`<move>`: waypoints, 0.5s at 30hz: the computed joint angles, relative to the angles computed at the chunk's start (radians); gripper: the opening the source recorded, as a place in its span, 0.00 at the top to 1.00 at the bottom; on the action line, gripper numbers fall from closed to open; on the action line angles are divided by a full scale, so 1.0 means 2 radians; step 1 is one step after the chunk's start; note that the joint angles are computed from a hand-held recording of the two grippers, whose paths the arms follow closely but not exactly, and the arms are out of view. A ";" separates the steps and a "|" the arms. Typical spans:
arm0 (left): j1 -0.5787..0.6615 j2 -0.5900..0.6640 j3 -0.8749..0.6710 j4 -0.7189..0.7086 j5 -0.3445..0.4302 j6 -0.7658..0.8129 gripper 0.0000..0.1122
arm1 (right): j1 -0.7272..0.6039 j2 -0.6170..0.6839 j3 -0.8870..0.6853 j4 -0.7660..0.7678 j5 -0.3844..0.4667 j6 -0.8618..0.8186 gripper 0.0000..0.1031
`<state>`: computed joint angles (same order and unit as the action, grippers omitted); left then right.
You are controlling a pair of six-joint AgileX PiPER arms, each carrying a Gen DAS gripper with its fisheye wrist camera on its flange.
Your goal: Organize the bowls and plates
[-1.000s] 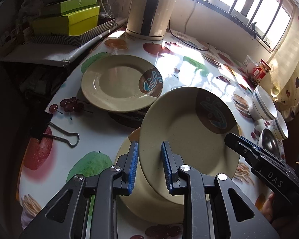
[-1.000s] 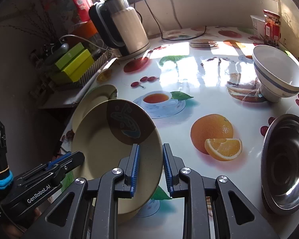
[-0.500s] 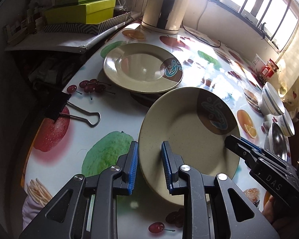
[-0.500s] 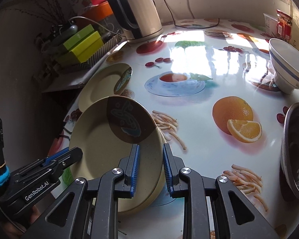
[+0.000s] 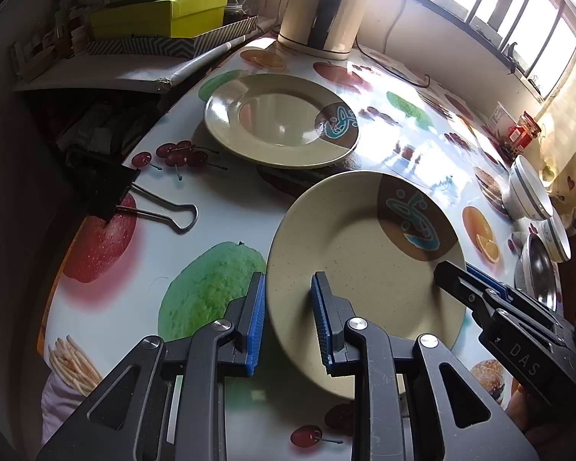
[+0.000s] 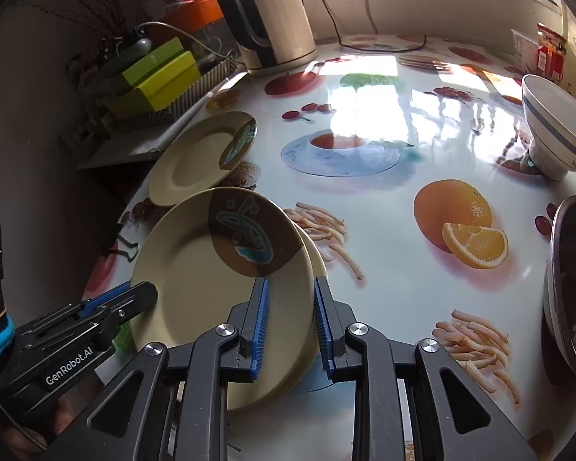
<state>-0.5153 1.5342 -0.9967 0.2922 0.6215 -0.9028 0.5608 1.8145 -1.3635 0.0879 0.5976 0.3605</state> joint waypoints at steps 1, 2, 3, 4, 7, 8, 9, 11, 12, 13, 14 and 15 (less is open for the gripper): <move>0.000 0.001 0.000 0.000 0.000 0.000 0.78 | 0.003 0.001 -0.001 -0.008 0.000 0.006 0.77; -0.001 0.001 0.000 0.001 0.000 -0.001 0.78 | 0.005 0.000 -0.001 -0.016 0.001 0.011 0.77; -0.002 0.001 0.000 0.001 0.000 -0.001 0.78 | 0.007 0.000 -0.001 -0.023 0.001 0.016 0.76; -0.002 0.001 0.000 0.001 0.000 -0.001 0.78 | 0.009 0.000 -0.001 -0.030 0.001 0.021 0.76; -0.002 0.001 0.000 0.002 -0.001 -0.002 0.78 | 0.013 0.000 -0.002 -0.043 0.002 0.028 0.75; -0.001 0.002 0.001 0.001 -0.003 -0.001 0.78 | 0.013 0.000 -0.002 -0.045 0.002 0.030 0.75; 0.000 0.002 0.002 -0.001 -0.004 0.000 0.78 | 0.013 0.000 -0.002 -0.046 0.002 0.030 0.75; 0.000 0.002 0.002 -0.001 -0.005 0.001 0.78 | 0.013 0.000 -0.002 -0.045 0.002 0.031 0.75; 0.000 0.002 0.002 -0.002 -0.005 0.001 0.78 | 0.013 0.000 -0.002 -0.044 0.002 0.029 0.75; 0.000 0.002 0.002 -0.002 -0.004 0.001 0.78 | 0.012 0.000 -0.002 -0.041 0.001 0.027 0.75; 0.000 0.002 0.001 -0.003 -0.003 0.002 0.78 | 0.012 0.000 -0.002 -0.040 0.002 0.027 0.75; -0.001 0.002 0.001 -0.003 -0.002 0.002 0.78 | 0.012 0.000 -0.002 -0.041 0.003 0.027 0.75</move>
<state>-0.5167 1.5372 -0.9954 0.2865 0.6175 -0.8986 0.5843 1.8149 -1.3683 0.0063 0.6033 0.4143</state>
